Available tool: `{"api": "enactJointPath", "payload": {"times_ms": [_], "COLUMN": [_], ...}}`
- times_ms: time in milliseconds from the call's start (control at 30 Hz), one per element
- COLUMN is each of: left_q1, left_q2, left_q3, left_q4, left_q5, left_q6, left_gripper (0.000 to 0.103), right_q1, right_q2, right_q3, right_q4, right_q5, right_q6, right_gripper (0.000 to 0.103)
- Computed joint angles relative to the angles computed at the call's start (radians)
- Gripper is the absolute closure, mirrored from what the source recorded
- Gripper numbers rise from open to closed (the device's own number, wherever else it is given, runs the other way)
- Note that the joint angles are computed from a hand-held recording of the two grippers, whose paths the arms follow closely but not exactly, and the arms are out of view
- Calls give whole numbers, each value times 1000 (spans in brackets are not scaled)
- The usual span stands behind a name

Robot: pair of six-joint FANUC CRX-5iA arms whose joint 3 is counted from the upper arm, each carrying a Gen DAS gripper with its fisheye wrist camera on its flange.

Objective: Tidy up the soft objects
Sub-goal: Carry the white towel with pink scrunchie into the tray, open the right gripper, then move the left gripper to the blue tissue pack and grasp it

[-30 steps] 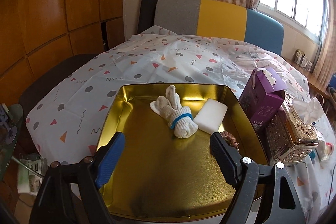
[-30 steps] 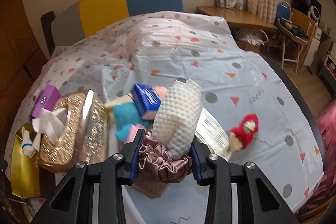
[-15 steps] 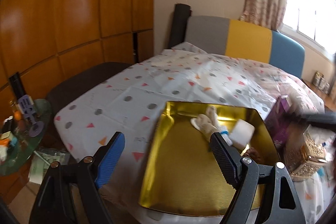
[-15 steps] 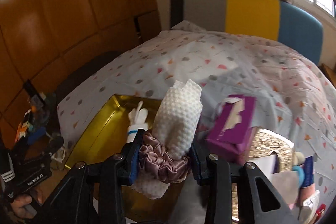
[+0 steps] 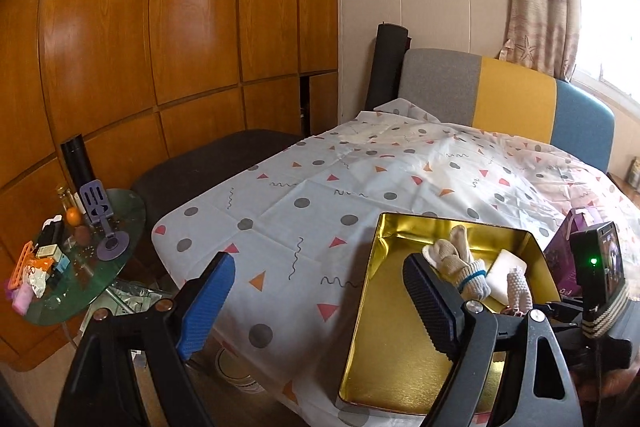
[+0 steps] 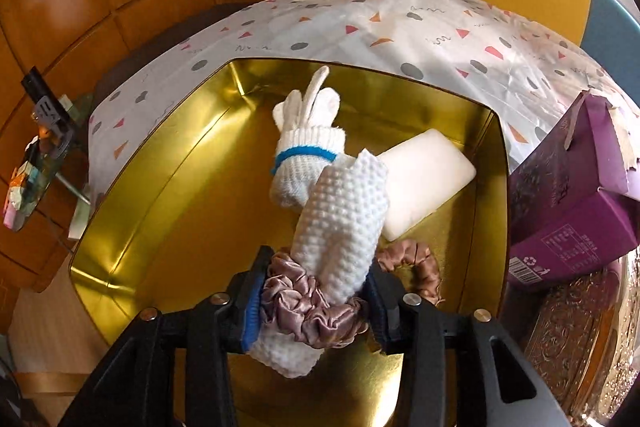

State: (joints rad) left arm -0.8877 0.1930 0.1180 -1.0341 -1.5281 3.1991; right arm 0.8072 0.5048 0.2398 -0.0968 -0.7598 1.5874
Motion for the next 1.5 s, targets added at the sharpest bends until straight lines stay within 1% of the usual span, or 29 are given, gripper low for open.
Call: {"api": "enactJointPath", "payload": {"times_ms": [133, 233, 300, 367, 467, 633, 733, 933, 1033, 1267, 1500], "left_q1": [-1, -4, -8, -13, -15, -12, -11, -3, 3, 2, -4], "left_q2": [-1, 4, 5, 12, 19, 34, 46, 78, 91, 143, 180], "left_q3": [2, 12, 15, 24, 34, 52, 64, 94, 106, 167, 218], "left_q4": [2, 0, -5, -8, -6, 6, 12, 43, 65, 93, 109], "left_q5": [-1, -3, 1, -1, 11, 40, 57, 116, 163, 219, 278], "left_q6": [-7, -17, -21, -29, -41, -66, -82, -138, -172, -265, -358], "left_gripper": [16, 16, 15, 15, 14, 14, 14, 13, 13, 13, 13], "right_q1": [-5, -13, -17, -23, -25, -17, -20, -34, -39, -67, -132], "right_q2": [6, 10, -3, -23, -52, -109, -156, -231, -264, -338, -404], "right_q3": [13, 20, 9, -10, -42, -120, -175, -269, -322, -448, -561], "right_q4": [-2, -14, -18, -32, -19, 59, 95, 176, 239, 380, 554], "right_q5": [-9, -5, 12, 38, 77, 160, 214, 286, 319, 392, 451], "right_q6": [-17, -28, -39, -35, -51, -116, -133, -184, -242, -387, -576], "right_gripper": [55, 50, 49, 44, 44, 44, 44, 44, 44, 44, 44]}}
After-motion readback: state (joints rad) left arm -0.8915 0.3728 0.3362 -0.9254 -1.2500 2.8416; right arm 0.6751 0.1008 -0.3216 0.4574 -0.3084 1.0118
